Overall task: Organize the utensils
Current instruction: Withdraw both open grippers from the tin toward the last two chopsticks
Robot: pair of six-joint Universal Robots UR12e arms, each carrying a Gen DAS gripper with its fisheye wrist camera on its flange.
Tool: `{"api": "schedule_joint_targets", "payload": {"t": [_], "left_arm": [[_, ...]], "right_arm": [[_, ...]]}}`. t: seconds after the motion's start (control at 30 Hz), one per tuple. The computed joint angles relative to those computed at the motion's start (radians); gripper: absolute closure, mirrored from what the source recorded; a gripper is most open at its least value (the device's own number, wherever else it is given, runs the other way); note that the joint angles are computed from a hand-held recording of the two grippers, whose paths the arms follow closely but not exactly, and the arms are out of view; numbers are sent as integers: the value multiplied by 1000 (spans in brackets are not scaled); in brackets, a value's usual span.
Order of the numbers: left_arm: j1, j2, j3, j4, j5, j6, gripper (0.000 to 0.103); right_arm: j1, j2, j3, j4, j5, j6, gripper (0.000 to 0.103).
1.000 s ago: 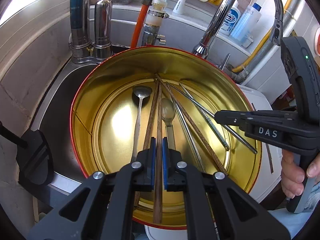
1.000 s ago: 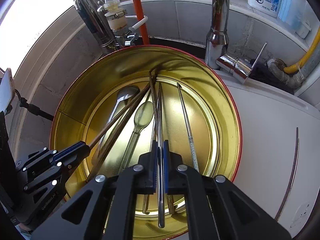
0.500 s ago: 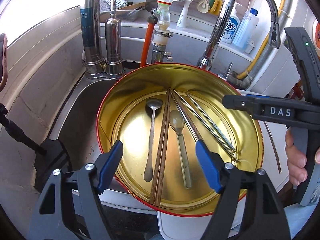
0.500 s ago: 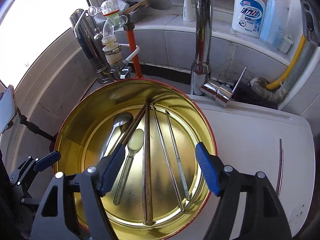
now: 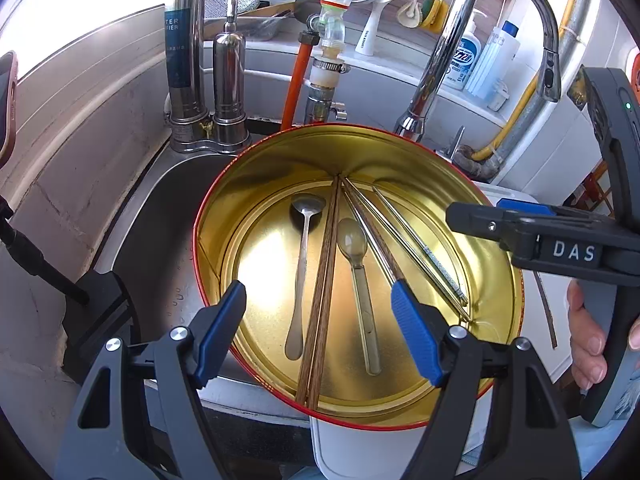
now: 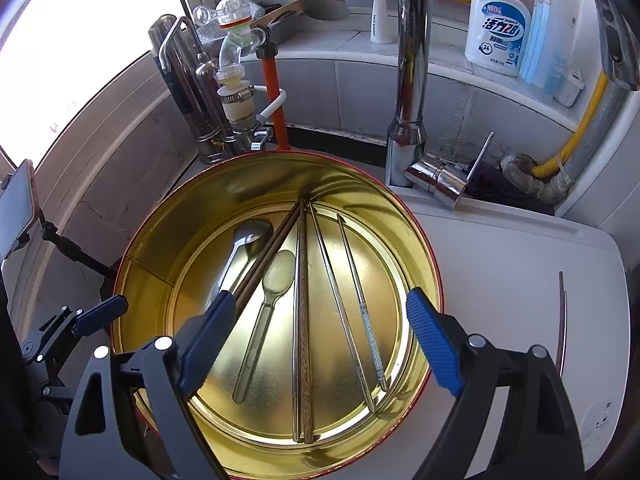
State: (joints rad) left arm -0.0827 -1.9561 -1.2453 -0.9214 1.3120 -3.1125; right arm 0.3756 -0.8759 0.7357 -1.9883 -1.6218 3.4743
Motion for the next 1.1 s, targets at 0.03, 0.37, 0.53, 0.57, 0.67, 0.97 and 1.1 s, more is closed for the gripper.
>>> {"api": "schedule_joint_targets", "payload": {"t": [0.03, 0.37, 0.53, 0.57, 0.67, 0.97, 1.1], "left_arm": [[0, 1, -1, -1, 0, 0, 29], [0, 6, -8, -4, -2, -3, 29], [2, 12, -17, -1, -17, -5, 29], [2, 12, -17, 0, -19, -4, 29], [3, 14, -20, -1, -22, -3, 29], [8, 19, -22, 3, -34, 16, 29], [9, 18, -19, 3, -38, 36, 29]], "right_arm": [[0, -1, 1, 0, 1, 1, 15], [2, -16, 27, -18, 1, 15, 14], [2, -27, 45, -23, -5, 31, 14], [3, -28, 47, -22, -7, 34, 14], [4, -33, 55, -26, -11, 39, 14], [10, -49, 84, -56, -18, 57, 14], [12, -58, 98, -80, -26, 74, 14]]}}
